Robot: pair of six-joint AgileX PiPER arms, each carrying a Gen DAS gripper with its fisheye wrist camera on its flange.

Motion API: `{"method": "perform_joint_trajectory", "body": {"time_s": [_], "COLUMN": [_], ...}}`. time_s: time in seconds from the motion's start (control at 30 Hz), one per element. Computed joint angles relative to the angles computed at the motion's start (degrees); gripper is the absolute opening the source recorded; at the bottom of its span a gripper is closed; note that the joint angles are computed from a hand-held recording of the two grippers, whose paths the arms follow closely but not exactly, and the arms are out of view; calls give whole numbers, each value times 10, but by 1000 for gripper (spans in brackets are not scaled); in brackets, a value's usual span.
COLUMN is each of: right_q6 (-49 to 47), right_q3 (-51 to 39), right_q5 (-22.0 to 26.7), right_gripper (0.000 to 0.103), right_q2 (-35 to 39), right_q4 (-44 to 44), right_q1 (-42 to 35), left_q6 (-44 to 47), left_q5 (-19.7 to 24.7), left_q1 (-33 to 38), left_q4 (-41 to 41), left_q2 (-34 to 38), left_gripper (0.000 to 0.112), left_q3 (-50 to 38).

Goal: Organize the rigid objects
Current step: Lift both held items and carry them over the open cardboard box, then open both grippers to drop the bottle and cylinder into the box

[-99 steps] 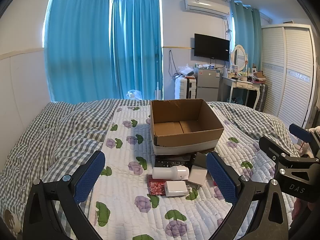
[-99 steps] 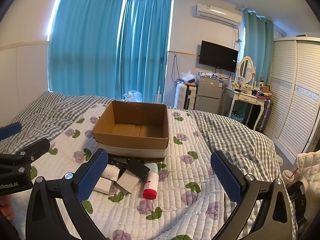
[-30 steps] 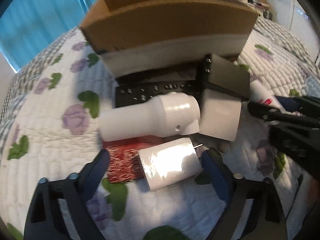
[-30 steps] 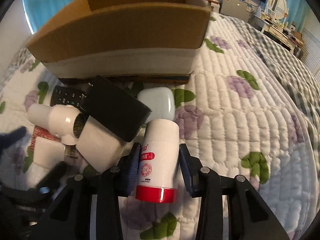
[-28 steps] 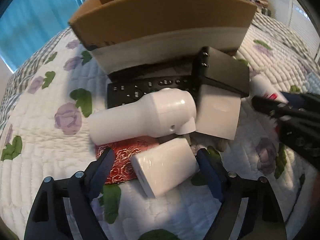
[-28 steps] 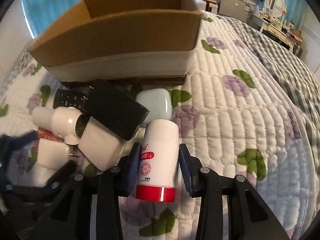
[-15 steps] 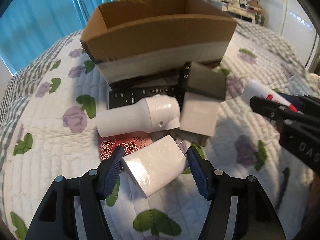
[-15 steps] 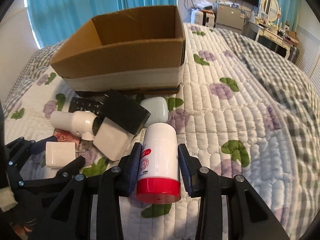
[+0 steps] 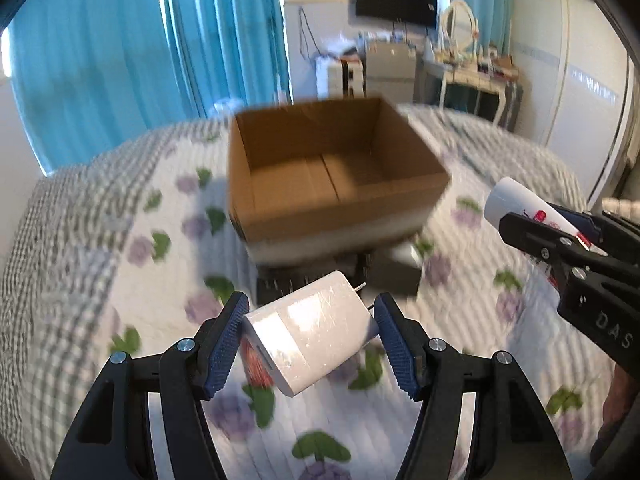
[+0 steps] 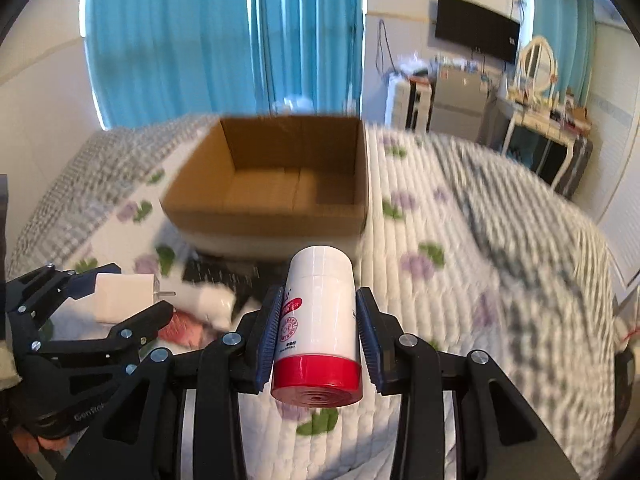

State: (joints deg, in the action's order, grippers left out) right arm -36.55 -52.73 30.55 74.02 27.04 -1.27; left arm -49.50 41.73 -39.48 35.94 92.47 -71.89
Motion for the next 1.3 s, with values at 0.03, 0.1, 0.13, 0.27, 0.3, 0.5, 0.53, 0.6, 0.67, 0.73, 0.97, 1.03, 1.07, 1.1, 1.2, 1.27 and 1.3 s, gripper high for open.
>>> {"method": "perform_joint_trajectory", "body": {"time_s": [0.03,0.1,0.13,0.27,0.3,0.5,0.53,0.6,0.67,0.73,0.97,1.03,1.07,1.1,1.2,1.27,1.3], "right_q6": [-4,11,19,29,29,74,83,96,102,100,82,85,89,79,63,73,63], "right_q3": [-15,-57,-75,-157,-181,-321,-348,-389,-422,-439,-478,-497,-508,-507,-493,-453,-436], "right_q5": [7,18,22,31,32,44,49,55,60,62,56,62,63,59,46,20,11], "right_gripper": [36,36,36,36,36,36,36,36,36,36,36,36,36,36,45,77,77], "right_q2": [-1,5,10,56,76,205,230,269,305,329,394,409,417,421,420,389,375], "right_q4": [3,-9,-16,-12,-7,-36,-44,-55,-59,-55,-43,-37,-39,-31,-10,-16,-6], "right_q1": [-1,9,14,26,29,52,56,60,61,59,54,53,54,51,50,51,49], "left_q6": [9,22,35,87,99,207,220,240,250,265,264,260,254,250,233,219,215], "left_q5": [5,9,9,21,25,47,52,61,69,61,27,23,18,12,-2,-7,-8], "left_q1": [5,16,22,53,61,112,118,127,130,138,144,147,147,146,143,140,139], "left_q4": [1,3,-2,-21,-21,-103,-115,-128,-140,-162,-153,-151,-145,-142,-126,-117,-116], "left_q2": [4,6,12,67,86,221,243,289,323,342,346,332,322,311,276,247,229], "left_gripper": [66,66,66,66,66,66,66,66,66,66,70,70,70,70,70,70,70], "left_q3": [-21,-50,-69,-170,-198,-365,-390,-435,-465,-475,-465,-447,-433,-418,-375,-344,-324]}}
